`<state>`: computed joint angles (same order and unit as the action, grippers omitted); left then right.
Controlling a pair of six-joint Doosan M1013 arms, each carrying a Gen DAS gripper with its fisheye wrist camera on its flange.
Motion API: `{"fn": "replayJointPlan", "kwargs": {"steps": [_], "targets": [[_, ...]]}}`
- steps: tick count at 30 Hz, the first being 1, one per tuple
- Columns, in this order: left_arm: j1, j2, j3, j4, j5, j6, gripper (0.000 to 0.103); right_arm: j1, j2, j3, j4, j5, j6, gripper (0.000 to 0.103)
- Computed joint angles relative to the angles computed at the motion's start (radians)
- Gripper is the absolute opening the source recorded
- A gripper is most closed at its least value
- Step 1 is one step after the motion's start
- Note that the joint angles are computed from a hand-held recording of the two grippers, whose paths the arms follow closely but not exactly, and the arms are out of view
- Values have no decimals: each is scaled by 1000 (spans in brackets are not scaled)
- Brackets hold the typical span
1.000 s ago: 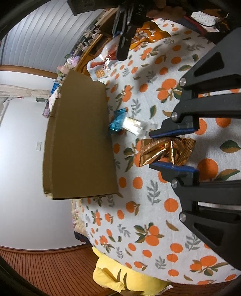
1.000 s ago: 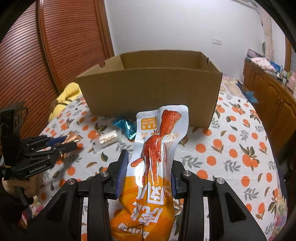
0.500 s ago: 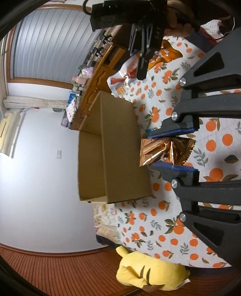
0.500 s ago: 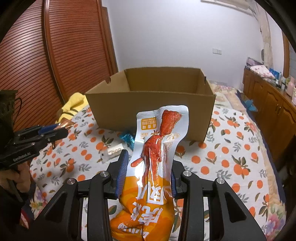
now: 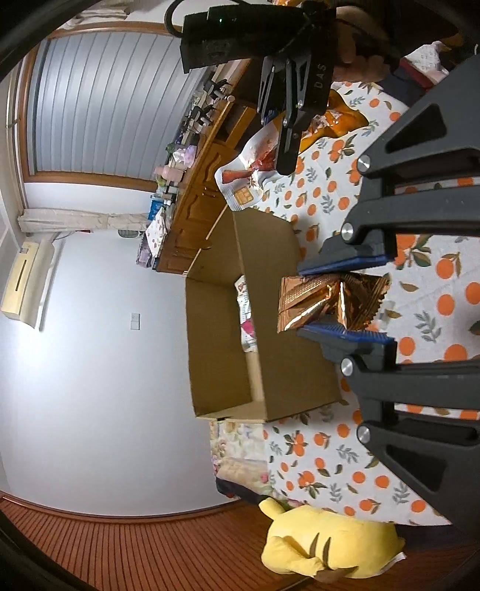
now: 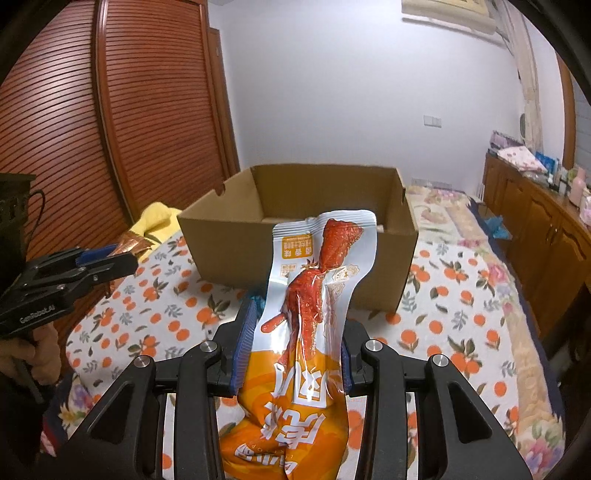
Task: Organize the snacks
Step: 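Carry both snacks over the box and open both grippers to drop them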
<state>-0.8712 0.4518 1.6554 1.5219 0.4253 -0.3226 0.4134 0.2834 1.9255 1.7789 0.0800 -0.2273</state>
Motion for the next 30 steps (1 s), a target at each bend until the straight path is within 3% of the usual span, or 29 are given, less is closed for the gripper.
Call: {"fn": "replayJointPlan", "kwargs": {"steps": [9,30], "targets": [[37,25,-64,-32,-17,73,24,-11,19,-63,-70,18,23,38],[139,155,-282,-387,-50,474,24,-43,158,-293,-619,90,474,38]]}}
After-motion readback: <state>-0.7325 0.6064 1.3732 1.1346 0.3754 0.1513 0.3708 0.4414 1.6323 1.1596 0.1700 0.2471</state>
